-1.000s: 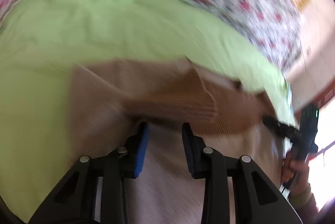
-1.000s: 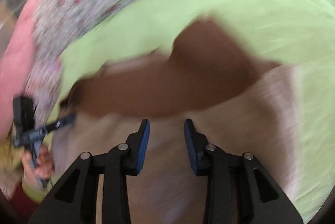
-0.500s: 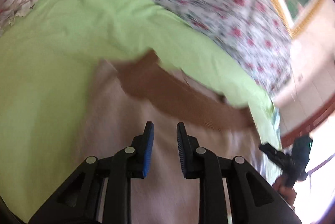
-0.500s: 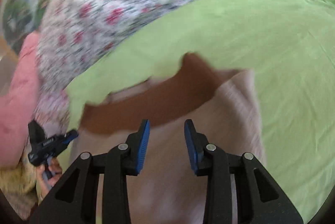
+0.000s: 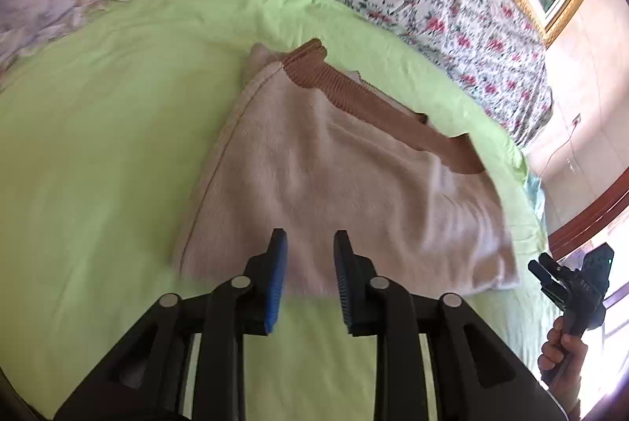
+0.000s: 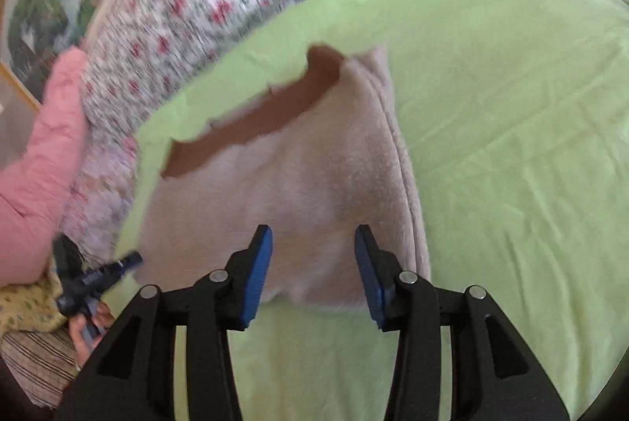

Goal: Fold small clothes
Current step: 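Lay the hem down near the collar and open both grippers, then grasp the folded sweater edge with the left gripper and lift it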

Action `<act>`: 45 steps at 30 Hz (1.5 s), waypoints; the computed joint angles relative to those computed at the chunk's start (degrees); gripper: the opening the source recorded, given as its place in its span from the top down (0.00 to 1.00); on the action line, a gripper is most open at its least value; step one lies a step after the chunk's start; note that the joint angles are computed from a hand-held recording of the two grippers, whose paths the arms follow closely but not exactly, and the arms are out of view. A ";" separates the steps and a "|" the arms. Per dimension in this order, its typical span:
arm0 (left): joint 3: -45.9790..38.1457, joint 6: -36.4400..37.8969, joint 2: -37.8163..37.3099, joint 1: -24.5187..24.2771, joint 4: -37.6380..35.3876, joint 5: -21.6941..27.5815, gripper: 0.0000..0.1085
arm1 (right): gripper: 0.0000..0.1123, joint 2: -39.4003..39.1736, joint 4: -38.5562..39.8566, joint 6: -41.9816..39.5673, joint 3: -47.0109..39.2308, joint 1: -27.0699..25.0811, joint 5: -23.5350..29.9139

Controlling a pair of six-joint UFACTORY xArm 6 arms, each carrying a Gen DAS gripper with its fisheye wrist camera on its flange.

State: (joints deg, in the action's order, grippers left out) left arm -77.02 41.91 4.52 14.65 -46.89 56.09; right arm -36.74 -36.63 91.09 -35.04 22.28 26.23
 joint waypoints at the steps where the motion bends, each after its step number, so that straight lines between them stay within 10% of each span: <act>1: 1.18 0.28 -1.31 0.75 -0.50 0.58 0.68 | 0.55 -1.73 -2.15 2.27 0.22 1.50 1.76; 12: 13.46 3.76 -13.77 10.42 0.07 8.48 0.57 | 0.39 -7.89 -15.80 16.50 -3.23 24.06 24.57; 26: 11.75 -1.48 -12.02 9.48 -1.39 10.64 0.45 | 0.36 -4.46 -17.87 19.91 -4.16 24.93 20.00; 45: 2.89 -17.36 4.82 1.07 -12.58 -2.70 0.43 | 0.35 -2.00 -12.69 11.70 -2.38 13.28 6.29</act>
State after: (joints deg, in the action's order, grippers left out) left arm -74.13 24.55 9.35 15.72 -59.47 53.39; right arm -38.74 -49.32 102.79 -37.42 35.56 32.52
